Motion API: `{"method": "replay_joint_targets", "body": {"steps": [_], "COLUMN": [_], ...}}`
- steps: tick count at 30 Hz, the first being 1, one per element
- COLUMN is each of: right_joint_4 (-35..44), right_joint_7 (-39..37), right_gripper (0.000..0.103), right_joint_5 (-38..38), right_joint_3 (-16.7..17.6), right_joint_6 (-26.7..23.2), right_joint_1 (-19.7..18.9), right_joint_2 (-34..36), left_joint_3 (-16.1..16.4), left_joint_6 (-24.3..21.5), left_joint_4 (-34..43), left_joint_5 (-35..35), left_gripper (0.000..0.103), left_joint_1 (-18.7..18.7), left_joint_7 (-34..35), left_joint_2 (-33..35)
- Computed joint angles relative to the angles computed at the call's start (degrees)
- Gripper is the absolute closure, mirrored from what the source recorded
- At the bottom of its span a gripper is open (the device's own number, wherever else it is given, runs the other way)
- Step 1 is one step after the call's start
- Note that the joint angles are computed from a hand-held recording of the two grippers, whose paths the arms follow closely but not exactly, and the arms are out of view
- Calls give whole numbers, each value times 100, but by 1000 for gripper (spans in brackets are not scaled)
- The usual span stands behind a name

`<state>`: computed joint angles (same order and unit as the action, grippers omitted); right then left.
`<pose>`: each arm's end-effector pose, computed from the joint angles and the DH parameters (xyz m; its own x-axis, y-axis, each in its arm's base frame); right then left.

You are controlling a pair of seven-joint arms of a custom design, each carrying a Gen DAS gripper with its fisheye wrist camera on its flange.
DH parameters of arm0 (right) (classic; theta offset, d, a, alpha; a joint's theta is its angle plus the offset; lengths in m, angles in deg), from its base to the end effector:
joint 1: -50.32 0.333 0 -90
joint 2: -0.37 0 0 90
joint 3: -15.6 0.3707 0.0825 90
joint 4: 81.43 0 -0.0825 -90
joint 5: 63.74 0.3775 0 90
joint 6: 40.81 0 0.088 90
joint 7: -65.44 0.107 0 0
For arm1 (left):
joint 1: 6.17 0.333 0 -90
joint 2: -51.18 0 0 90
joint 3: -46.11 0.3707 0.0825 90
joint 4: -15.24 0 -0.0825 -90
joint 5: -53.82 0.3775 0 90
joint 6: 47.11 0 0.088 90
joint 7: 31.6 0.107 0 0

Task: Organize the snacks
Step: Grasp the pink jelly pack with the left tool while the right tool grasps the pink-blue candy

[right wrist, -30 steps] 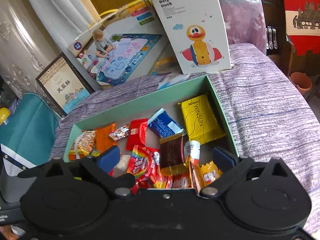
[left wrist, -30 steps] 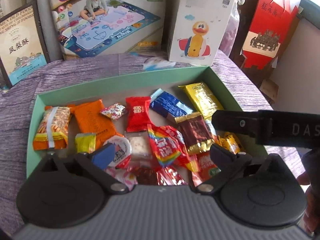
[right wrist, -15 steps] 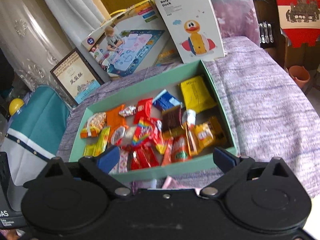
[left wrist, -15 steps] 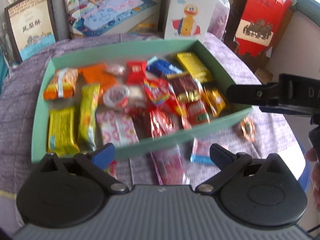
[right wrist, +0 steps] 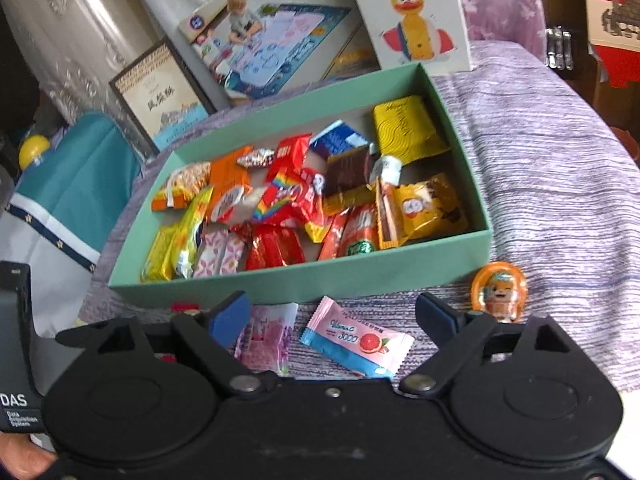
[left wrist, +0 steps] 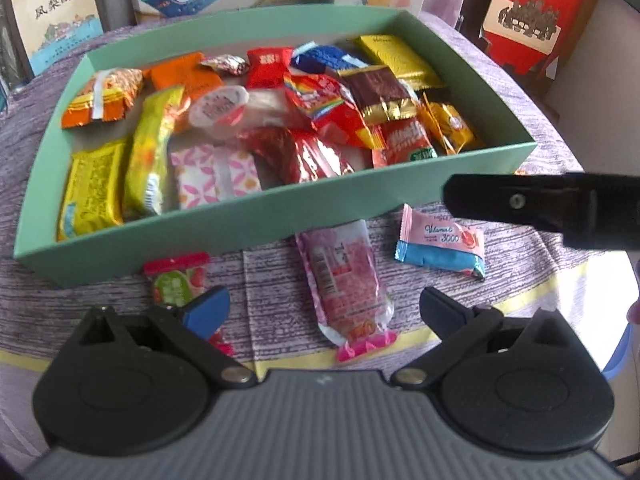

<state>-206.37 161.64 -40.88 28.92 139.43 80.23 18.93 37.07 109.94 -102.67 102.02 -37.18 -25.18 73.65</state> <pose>0.4786 0.3891 0.3689 0.2895 -0.8886 -0.3558 -0.8665 -0.0853 -0.4919 0.4659 -0.4209 0.3248 0.0268 -0.9960 0.0856 -0.8911 -0.0626 -0.4494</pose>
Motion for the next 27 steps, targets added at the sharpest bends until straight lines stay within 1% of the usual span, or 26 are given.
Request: {"method": "replay_joint_targets", "body": {"steps": [1,3,5,7,8,10,12,15,17,19,20,23,24,27], "right_joint_4": [41,120,192,244,268,307,324,353,296,285,288,296,299,399], "right_joint_7": [-42,-127,-94,-89,-89,-1,-38,-13,133,127,135,115,184,440], "right_gripper": [17,18,18,18,18,18,18,27,31,34,35,43,45,46], "right_joint_5": [-4,-4,-124,-207,-241,-375,-421,-604,-914,-978,-1053,-1256,-1359,-1669], "right_joint_3": [41,101,-93,-179,-209,-395,-364,-490,-789,-722,-744,-761,-835,-1025], "right_joint_6": [-39,-124,-207,-276,-308,-374,-433,-655,-669,-739,-792,-984,-1027,-1148], "right_joint_1": [-37,-87,93,175,201,372,343,470,769,722,747,766,833,1010], "right_joint_2": [43,127,189,242,270,309,336,349,309,277,264,213,200,237], "left_joint_3": [-20,-11,76,84,81,91,113,133,127,117,126,115,116,101], "left_joint_6": [-15,-59,-221,-317,-275,-134,-51,55,110,132,157,223,279,432], "left_joint_4": [29,60,99,89,59,-43,-141,-245,-299,-368,-420,-572,-631,-774], "left_joint_5": [-39,-46,92,184,219,284,364,489,534,615,683,830,883,967], "left_gripper": [0,0,0,0,0,0,0,0,1,1,0,0,0,0], "left_joint_1": [13,-9,-123,-134,-109,-47,-14,35,74,89,85,108,126,211], "left_joint_7": [47,78,-5,-12,-33,-120,-221,-362,-416,-399,-450,-559,-628,-747], "left_joint_2": [38,107,148,139,123,67,6,-54,-87,-127,-159,-255,-291,-380]}}
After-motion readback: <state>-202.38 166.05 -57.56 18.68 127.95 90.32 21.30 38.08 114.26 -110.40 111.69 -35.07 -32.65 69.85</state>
